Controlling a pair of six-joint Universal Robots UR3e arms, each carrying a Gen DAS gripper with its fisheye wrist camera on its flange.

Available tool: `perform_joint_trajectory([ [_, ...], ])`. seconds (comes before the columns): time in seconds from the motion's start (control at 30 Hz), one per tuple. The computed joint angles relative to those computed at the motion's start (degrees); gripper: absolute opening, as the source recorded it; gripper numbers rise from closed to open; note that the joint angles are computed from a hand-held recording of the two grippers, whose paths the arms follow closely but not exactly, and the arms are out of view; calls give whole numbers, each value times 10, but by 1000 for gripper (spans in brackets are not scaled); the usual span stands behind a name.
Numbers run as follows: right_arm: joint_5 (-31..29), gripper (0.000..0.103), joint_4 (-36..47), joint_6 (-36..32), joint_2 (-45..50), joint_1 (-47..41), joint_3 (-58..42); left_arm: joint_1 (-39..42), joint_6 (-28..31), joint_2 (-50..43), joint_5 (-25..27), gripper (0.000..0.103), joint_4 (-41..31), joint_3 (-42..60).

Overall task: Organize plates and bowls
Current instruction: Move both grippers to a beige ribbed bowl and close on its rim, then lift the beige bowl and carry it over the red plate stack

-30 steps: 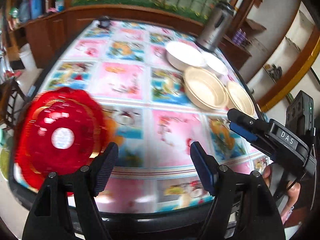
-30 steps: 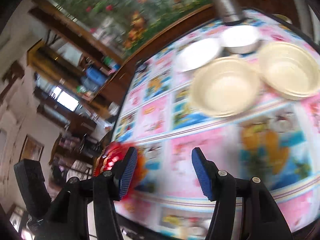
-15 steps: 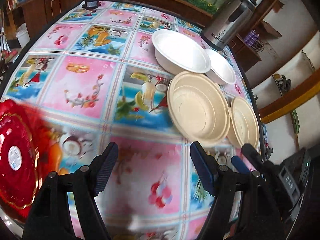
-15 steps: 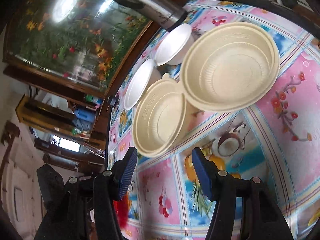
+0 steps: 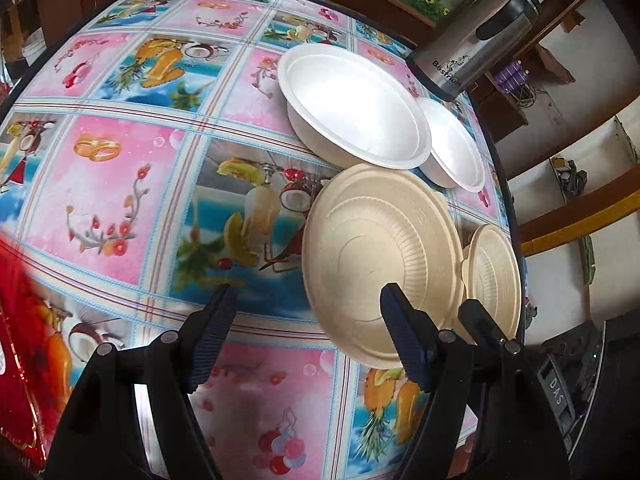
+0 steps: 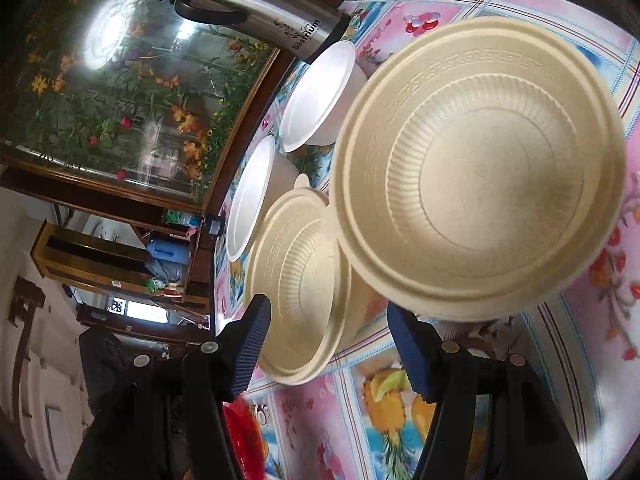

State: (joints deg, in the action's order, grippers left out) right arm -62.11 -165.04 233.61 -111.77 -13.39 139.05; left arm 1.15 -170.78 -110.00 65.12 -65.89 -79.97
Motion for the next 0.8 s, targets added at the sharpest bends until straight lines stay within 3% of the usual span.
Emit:
perform_joint_trajectory([
  [0.2,-8,63,-32,6,25,6,5,-14,-4,-31,-2,74,1,22],
  [0.43,-38,53,-49,14,50,30,-7,-18,-6,-24,0,72,54,-11],
  [0.57,-76,35,-44,16,57,54,-20,-12,-3,-13,-10,56,80,-31],
  [0.73,-105,20,-45,14,64,73,-29,-12,6,-34,-23,20,59,-20],
  [0.8,-113,16,-52,10,67,80,-30,-6,8,-34,-32,15,58,-26],
])
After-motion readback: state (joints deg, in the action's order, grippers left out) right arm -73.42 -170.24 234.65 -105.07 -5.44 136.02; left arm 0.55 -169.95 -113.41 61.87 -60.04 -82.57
